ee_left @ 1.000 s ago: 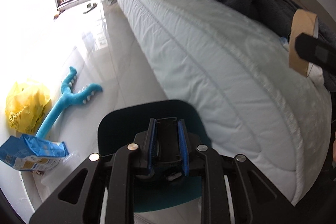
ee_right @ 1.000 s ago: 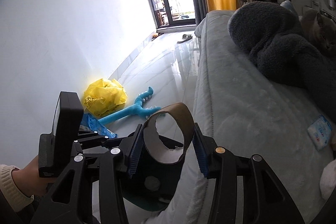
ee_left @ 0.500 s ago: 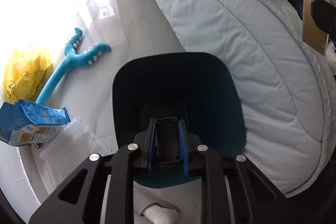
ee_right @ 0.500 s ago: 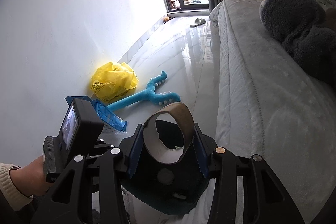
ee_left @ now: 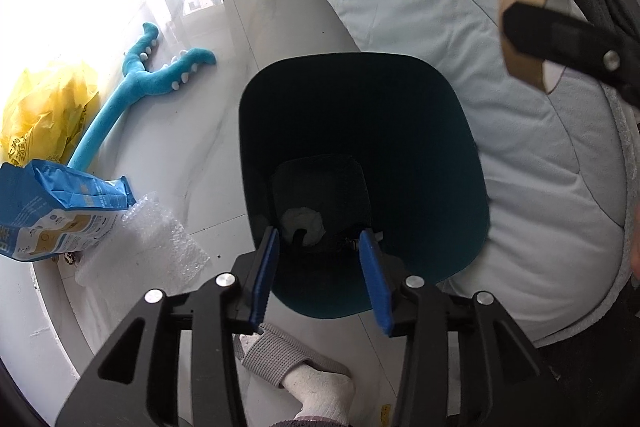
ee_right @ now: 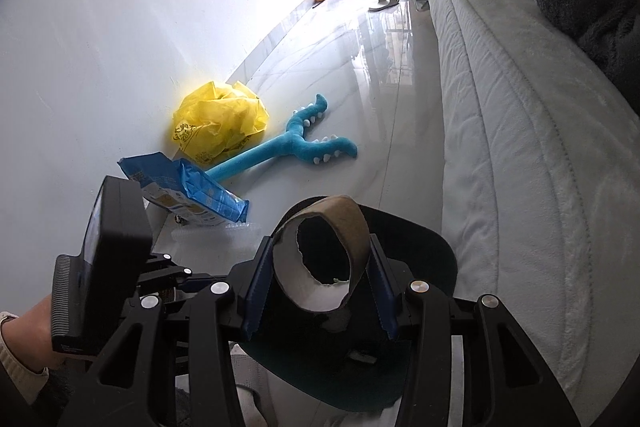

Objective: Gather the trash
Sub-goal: 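Open both tools to drop the tube and clip into the bin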

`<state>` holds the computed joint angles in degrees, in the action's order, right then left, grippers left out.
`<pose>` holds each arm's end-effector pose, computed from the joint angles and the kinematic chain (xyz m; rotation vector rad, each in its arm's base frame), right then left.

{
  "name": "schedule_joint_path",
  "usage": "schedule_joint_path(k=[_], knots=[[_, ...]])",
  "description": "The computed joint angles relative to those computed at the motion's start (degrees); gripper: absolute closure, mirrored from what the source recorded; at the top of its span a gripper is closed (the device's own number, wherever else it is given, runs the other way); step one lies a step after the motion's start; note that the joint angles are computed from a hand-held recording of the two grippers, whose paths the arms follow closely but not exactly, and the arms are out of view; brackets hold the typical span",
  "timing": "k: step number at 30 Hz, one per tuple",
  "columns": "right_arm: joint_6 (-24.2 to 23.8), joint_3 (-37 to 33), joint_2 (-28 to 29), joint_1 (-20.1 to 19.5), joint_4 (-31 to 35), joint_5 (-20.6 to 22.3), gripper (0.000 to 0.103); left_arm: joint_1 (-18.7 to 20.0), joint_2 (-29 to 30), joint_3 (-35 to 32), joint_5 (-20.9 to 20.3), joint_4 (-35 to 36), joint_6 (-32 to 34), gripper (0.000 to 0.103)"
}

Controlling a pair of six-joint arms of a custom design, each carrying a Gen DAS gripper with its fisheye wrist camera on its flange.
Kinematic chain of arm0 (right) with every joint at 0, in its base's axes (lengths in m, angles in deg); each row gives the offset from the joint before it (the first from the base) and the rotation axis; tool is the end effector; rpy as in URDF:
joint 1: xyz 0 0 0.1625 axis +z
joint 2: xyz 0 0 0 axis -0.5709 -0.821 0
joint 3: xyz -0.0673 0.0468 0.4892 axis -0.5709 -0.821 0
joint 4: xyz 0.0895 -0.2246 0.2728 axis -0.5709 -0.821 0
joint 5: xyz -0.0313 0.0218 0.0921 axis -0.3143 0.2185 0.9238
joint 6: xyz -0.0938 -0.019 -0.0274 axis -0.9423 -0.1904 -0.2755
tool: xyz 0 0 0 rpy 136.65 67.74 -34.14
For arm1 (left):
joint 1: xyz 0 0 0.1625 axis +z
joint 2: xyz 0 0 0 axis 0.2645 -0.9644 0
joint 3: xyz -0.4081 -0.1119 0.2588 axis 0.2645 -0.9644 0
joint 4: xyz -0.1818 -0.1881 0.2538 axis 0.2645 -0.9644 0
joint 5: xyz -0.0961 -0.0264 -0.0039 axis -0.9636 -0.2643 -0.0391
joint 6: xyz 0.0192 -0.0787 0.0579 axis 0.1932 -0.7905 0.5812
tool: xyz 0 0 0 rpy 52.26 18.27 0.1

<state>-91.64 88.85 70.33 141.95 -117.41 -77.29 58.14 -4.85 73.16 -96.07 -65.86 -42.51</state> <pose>0.3402 -0.8366 0.0350 0.2514 -2.5378 0.6762 -0.0558 -0.8295 0.2463 0.8953 2.4709 0.1411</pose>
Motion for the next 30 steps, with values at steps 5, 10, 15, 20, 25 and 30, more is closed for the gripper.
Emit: schedule_joint_path(k=[5,10,15,20,25,30], knots=[[1.6,-3.6,2.1,-0.3,4.9,0.3,0.056,0.6,-0.9,-0.4,-1.8,-2.2,0.8,0.046],[4.9,-6.7,3.9,-1.1,10.6,1.5,0.056,0.8,-2.1,0.3,-3.6,-7.3,2.3,0.043],[7.3,-8.8,5.2,-1.7,14.6,2.0,0.056,1.2,-3.3,0.5,-6.8,-13.1,3.2,0.037],[8.5,-11.5,6.8,-2.0,18.1,2.0,0.056,1.2,-4.4,1.3,-9.4,-18.8,4.5,0.035],[9.3,-15.9,9.0,-2.2,22.5,1.5,0.056,0.8,-5.5,3.1,-10.3,-24.9,5.8,0.032],[10.2,-18.4,10.7,-2.4,25.9,1.2,0.051,0.5,-5.9,2.9,-12.5,-27.6,4.6,0.032]])
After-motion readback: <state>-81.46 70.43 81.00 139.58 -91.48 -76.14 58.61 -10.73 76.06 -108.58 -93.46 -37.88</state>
